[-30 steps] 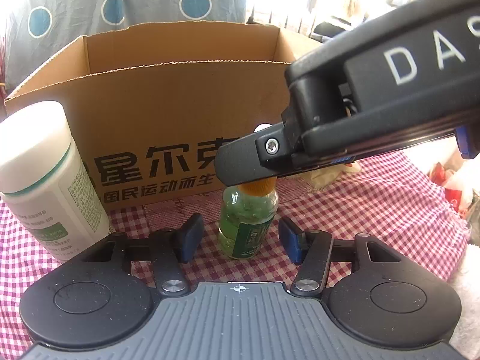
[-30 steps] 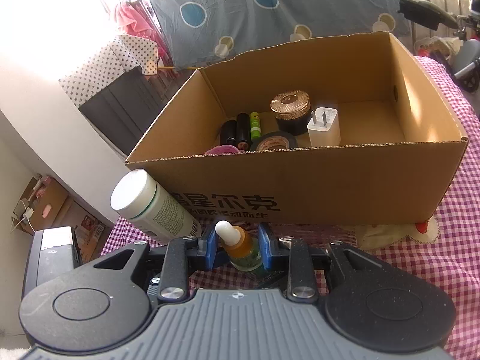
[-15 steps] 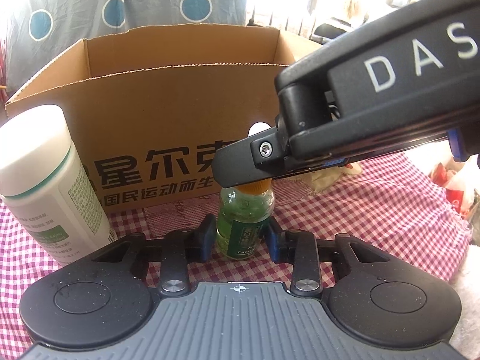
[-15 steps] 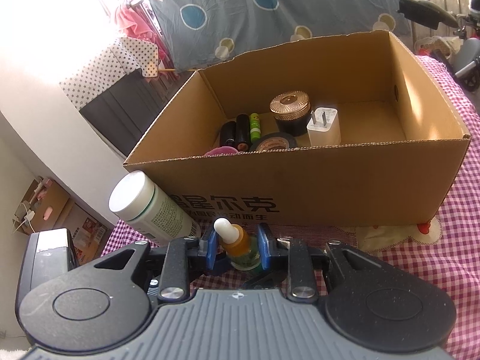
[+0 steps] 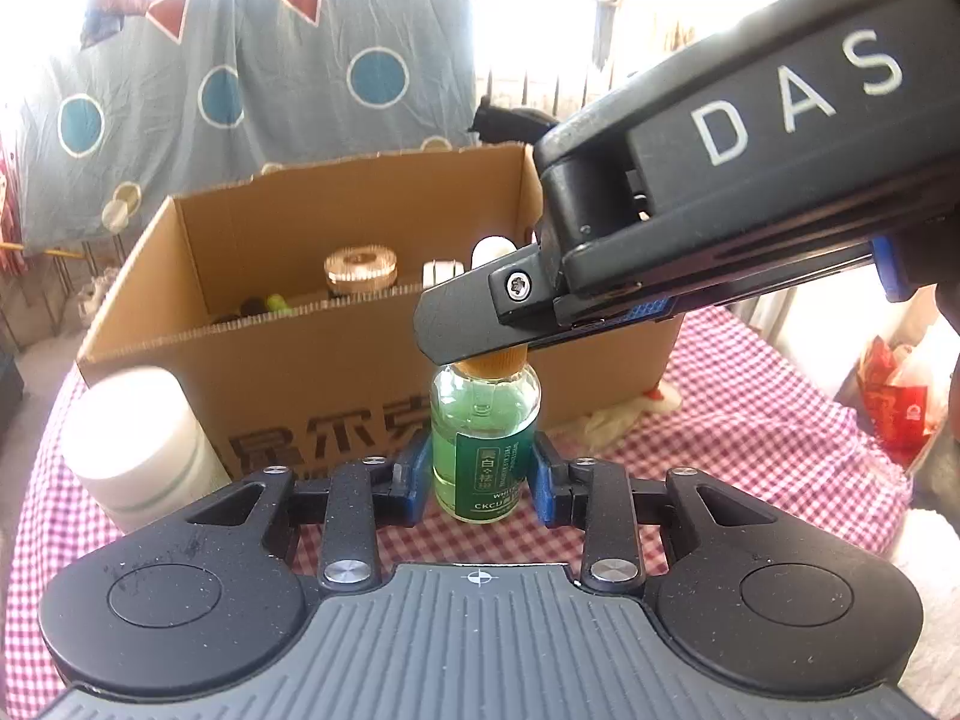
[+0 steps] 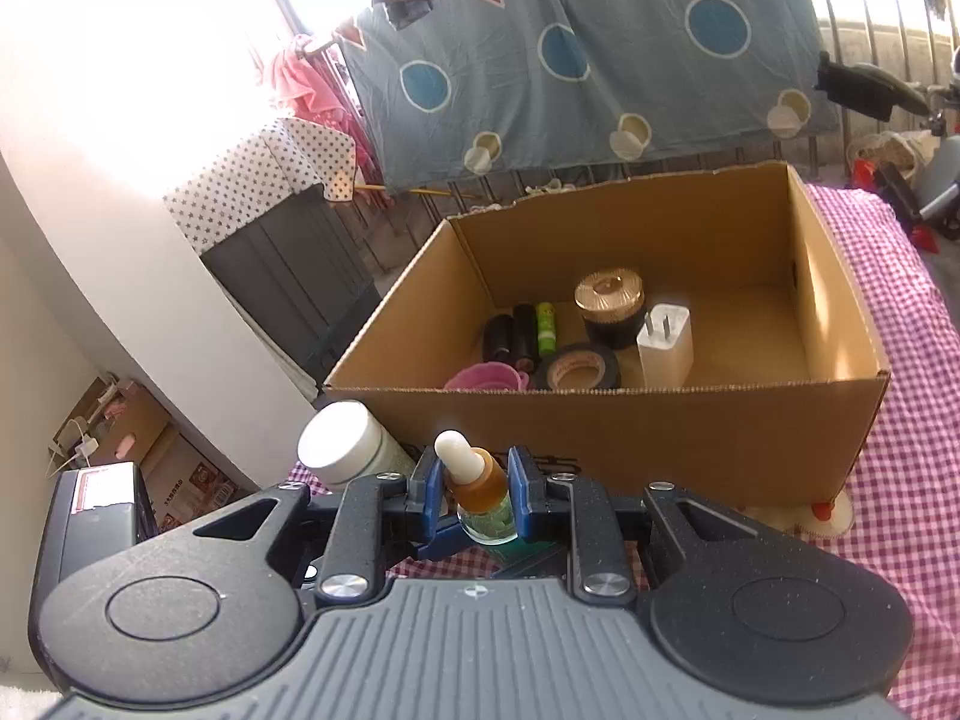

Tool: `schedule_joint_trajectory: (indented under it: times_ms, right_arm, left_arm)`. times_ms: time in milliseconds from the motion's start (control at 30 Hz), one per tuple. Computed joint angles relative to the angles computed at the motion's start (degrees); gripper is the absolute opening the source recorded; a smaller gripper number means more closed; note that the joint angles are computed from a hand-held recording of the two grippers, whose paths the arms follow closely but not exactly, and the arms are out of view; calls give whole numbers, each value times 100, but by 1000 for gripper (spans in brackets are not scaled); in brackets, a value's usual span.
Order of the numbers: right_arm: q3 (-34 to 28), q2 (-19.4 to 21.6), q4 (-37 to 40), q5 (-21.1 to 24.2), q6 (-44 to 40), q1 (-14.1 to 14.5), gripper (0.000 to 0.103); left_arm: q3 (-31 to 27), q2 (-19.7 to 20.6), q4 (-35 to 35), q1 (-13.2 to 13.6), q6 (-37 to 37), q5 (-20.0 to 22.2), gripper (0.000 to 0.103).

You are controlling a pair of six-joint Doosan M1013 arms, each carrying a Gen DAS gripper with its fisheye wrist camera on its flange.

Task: Organize rigid objects
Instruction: 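Lift the dropper bottle and carry it into the box with the right gripper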

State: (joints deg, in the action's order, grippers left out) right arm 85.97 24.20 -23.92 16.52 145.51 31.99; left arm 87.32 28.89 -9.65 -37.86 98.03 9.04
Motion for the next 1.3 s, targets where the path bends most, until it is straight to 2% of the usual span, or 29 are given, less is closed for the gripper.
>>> schedule_joint_trajectory:
  times_ms: [200,333,500,600,833,1033,1133,1300]
  right_arm:
    - [-101,-209,18,-216,-363,-128,25]
    - [-311,-204,396,-113,-913,-300,25]
    - [-622,-26,1469,205,-1898,-632,25]
    - [-821,149,2095,467,-2434,-841,25]
    - [-1086,502,3040,856,-3232,-1236,25]
    - [-1190,678,3489,1028,-3616,-1397,26]
    - [-1218,733,3530,1102,-3695,-1423,26]
    - [-1238,789,3517,1227,-3748,-1436,26]
  left_arm:
    - [-354,-59,-873,29,1000,20,32]
    - [-870,147,-1434,53,1466,345,31]
    - [-1738,642,-1640,98,1318,1146,31]
    - [-2341,1013,-1505,124,935,1758,31]
    - [-3538,1739,-1095,125,219,2999,31]
    - [-4419,2208,-910,155,-256,4015,31]
    - [-4695,2353,-852,168,-442,4344,32]
    - [-4815,2410,-845,194,-605,4558,33]
